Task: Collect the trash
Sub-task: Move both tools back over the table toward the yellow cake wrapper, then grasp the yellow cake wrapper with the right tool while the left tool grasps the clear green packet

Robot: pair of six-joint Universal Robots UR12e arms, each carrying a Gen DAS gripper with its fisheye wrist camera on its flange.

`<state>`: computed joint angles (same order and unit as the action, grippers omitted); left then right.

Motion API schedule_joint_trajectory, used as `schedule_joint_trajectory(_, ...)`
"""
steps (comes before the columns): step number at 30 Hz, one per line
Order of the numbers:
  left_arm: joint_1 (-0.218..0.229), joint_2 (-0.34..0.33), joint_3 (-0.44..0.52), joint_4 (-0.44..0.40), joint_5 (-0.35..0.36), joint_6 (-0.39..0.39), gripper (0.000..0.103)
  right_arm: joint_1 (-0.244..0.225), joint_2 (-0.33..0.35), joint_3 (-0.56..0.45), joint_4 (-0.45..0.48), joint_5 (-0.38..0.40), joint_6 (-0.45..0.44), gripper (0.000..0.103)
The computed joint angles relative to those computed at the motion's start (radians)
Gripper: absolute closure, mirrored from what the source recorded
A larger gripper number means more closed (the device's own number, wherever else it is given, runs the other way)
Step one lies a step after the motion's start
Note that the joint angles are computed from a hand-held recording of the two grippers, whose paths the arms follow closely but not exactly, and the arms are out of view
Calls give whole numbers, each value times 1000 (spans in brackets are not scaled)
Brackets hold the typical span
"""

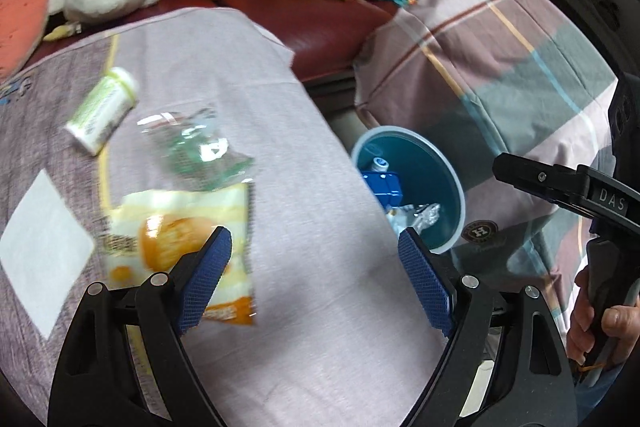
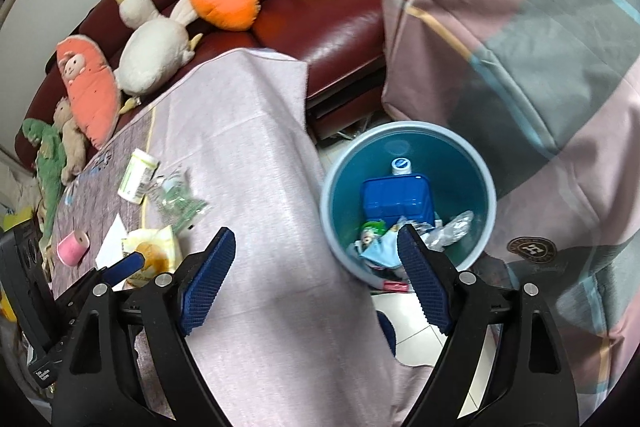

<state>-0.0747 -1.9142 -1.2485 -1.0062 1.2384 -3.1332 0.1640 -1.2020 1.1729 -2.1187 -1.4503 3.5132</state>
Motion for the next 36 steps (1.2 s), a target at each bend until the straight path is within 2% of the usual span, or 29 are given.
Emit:
schedule_joint_trajectory(16,95,75,-122,43,15,-60,17,73,58,-97,88,18,-62,22)
schedule_joint_trajectory(23,144,97,-177,47,23,-95,17,109,119,-166,168,80,-109,22)
schedule_joint_trajectory(30,180,103,-202,45,17,-114,17,134,187,-233,226,138,-118,22)
schedule_joint_trajectory(36,196,104,-214,45,9,-116,17,145,232,-266,216,170,-122,22)
